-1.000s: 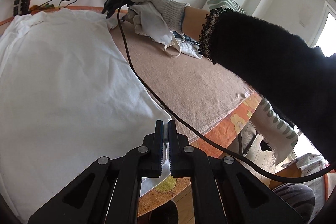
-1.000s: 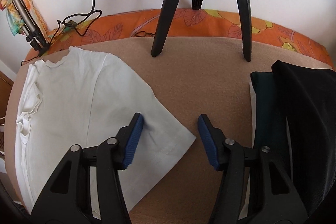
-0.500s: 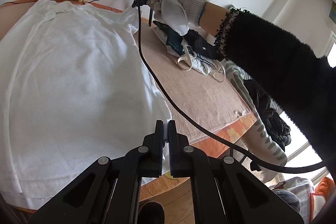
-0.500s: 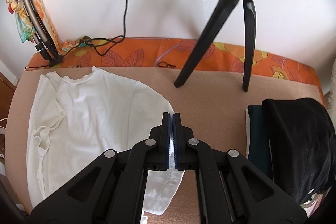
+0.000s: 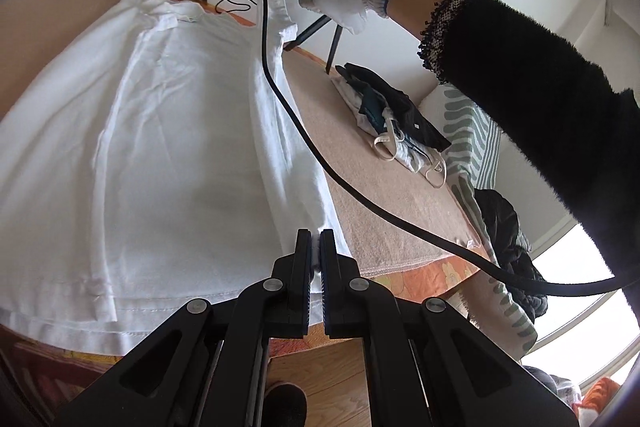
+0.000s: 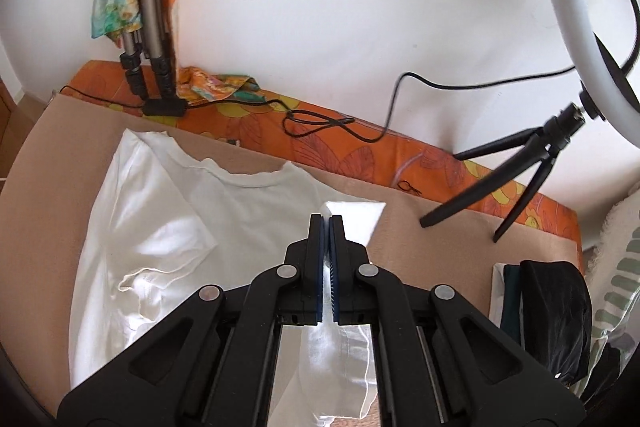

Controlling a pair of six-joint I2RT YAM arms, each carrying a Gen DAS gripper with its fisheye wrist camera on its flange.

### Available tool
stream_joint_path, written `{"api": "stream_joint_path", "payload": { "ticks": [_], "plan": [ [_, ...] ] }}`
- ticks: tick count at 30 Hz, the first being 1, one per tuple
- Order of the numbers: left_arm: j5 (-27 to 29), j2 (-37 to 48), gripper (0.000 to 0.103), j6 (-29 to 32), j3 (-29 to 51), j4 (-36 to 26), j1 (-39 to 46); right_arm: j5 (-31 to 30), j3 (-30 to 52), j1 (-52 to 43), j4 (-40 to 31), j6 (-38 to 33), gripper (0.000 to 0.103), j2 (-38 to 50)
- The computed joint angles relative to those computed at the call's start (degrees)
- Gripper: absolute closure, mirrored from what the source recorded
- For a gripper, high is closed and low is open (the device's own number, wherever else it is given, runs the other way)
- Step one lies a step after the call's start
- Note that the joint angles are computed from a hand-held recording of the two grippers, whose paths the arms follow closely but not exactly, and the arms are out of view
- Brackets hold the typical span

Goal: Fold small clothes

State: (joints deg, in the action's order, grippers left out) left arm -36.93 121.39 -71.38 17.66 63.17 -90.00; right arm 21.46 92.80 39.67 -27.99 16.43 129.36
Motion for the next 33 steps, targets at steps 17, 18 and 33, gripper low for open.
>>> {"api": "stream_joint_path", "payload": {
  "ticks": [17, 18, 33],
  "plan": [
    [-0.74, 6.66, 0.100, -8.59, -5.86, 9.17, -2.30, -4.94, 26.44, 7.54, -12.29, 0.24, 0.063, 16.94],
    [-1.33, 6.24, 0.100, -8.68, -5.87, 8.35, -2.70, -4.42, 21.54, 7.46, -9.50, 0.74, 0.051, 13.73],
    [-4.13, 3.53, 0.100, -10.22, -5.39, 3.58, -5.64, -5.01, -5.27, 7.88, -4.91, 0.91, 0.044, 2.55]
  ]
}}
